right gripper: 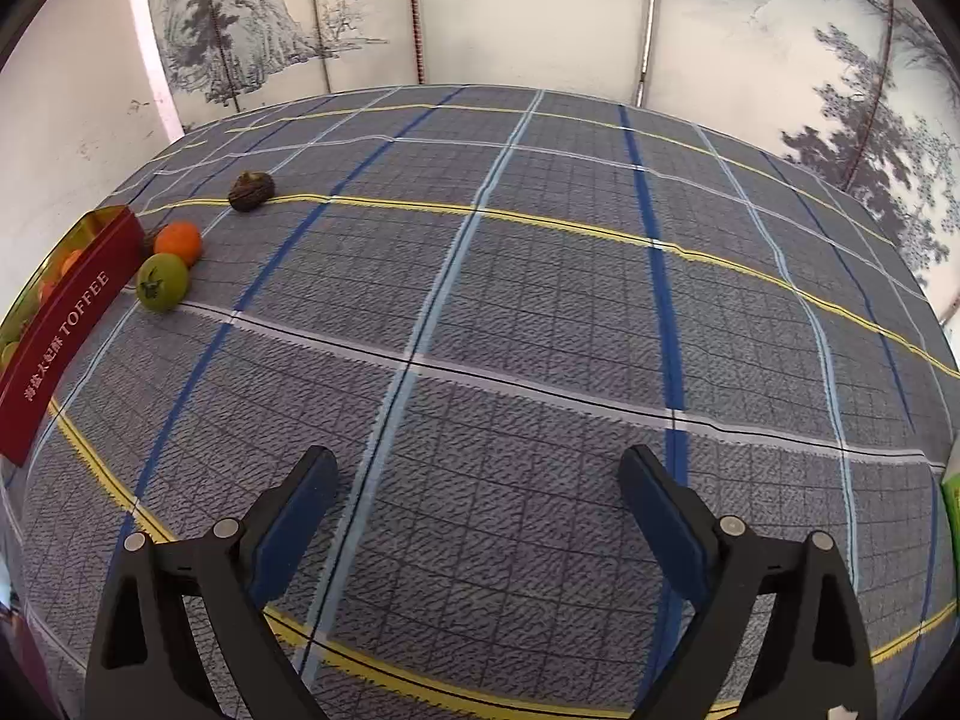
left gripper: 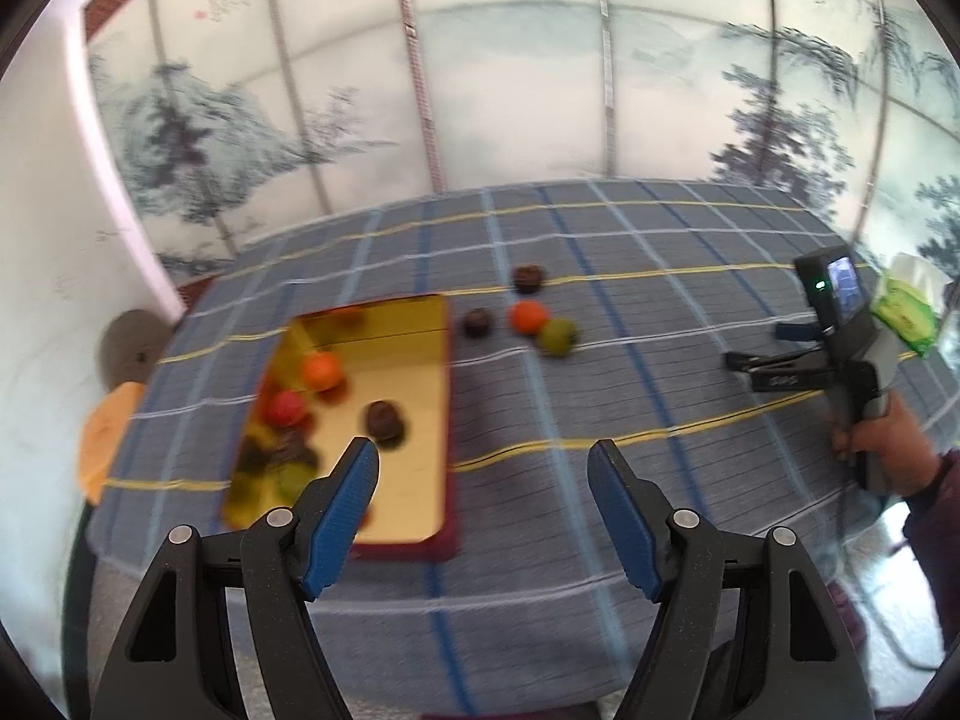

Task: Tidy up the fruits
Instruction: 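Reach beside the tin and grasp the orange tangerine with the left gripper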

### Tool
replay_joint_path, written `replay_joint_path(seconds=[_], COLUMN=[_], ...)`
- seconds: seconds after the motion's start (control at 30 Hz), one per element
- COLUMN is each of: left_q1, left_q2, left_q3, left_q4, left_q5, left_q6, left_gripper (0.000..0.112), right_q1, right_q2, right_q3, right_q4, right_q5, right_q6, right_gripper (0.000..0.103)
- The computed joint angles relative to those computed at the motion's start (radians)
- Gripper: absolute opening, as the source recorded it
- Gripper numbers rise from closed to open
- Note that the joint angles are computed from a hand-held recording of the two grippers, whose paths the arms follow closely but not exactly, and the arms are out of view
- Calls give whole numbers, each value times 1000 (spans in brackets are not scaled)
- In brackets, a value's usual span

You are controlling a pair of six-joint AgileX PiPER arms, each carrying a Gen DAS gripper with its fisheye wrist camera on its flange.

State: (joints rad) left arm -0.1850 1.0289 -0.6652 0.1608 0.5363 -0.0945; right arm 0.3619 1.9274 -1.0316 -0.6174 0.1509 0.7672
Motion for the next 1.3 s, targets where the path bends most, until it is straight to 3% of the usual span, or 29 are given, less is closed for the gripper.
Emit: replay_joint_path(seconds=[0.2,0.33,0.5,0.7,0.93,1.0,1.3], left_q1=[48,28,51,35,30,16,-50], left_q2=[309,529,860,1068,1146,1144,1159], left_q3=[-273,-491,-848,-1076,-1111,-1091,-1007], left_q4=[-376,-383,-462,-371,-273,-216,88], left_q5=[49,89,272,373,330,286,140], left_q6=[283,270,271,146,59,35,-85], left_gripper=[64,58,47,47,47,47,50], right_q1=[-23,-29,-34,-35,-36,-36,-31], right_q2=[-14,-16,-23,-27,-28,-27,-22], right_q3=[26,29,41,47,47,44,38], right_q4=[189,312,431,546,633,644,487], right_q5=[-49,-62,-79,-87,-86,-81,-74], right_q6=[-185,-306,-421,-540,-629,-642,-485], right_gripper=[94,94,94,94,94,94,94])
